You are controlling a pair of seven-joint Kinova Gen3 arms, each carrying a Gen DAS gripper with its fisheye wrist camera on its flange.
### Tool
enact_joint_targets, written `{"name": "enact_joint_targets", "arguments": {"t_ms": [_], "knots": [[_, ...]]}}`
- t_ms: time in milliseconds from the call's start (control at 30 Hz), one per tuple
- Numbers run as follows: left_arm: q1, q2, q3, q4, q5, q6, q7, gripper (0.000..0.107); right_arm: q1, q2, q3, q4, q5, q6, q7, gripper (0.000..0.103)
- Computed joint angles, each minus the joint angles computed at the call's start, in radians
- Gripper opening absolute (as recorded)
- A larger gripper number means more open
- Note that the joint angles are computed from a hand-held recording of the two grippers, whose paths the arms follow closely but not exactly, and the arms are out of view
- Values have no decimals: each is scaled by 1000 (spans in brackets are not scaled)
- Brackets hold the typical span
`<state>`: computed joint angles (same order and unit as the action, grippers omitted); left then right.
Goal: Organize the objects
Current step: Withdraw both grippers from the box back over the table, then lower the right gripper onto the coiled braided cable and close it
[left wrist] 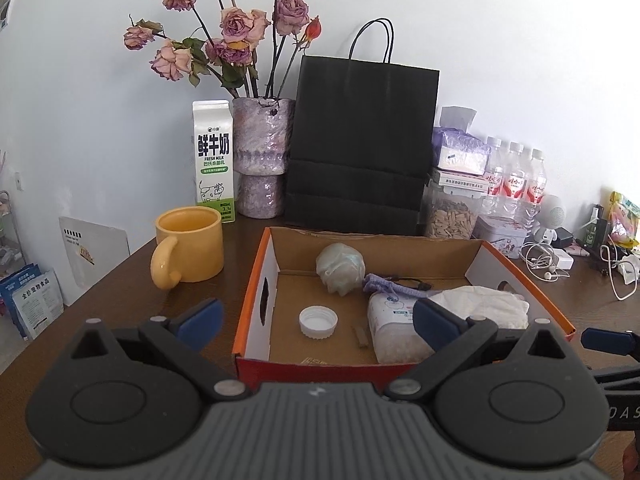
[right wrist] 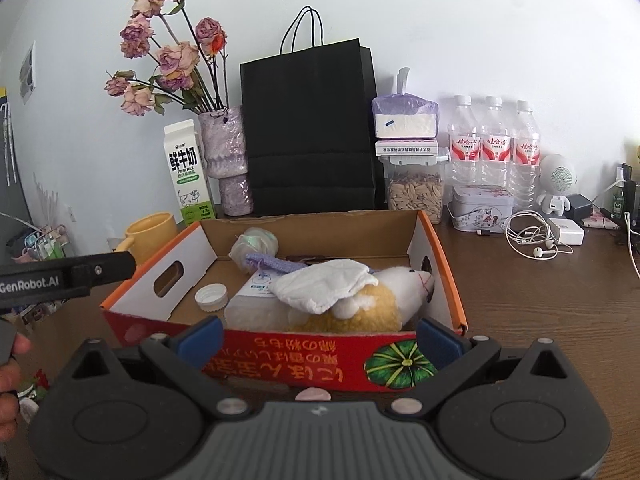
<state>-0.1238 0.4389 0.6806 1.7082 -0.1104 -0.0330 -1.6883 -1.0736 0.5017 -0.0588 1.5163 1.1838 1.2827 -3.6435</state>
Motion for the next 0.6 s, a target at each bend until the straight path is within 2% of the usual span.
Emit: {"name": "enact_joint_targets", "arguments": {"t_ms": [367, 600], "knots": [[-230, -10, 198, 71, 10, 61, -118, 103, -42, 13, -22, -12, -76, 36, 28, 103], [-316, -8, 258, 91, 76, 111, -229, 103, -44, 14, -30, -16, -132, 18, 86, 103]]}}
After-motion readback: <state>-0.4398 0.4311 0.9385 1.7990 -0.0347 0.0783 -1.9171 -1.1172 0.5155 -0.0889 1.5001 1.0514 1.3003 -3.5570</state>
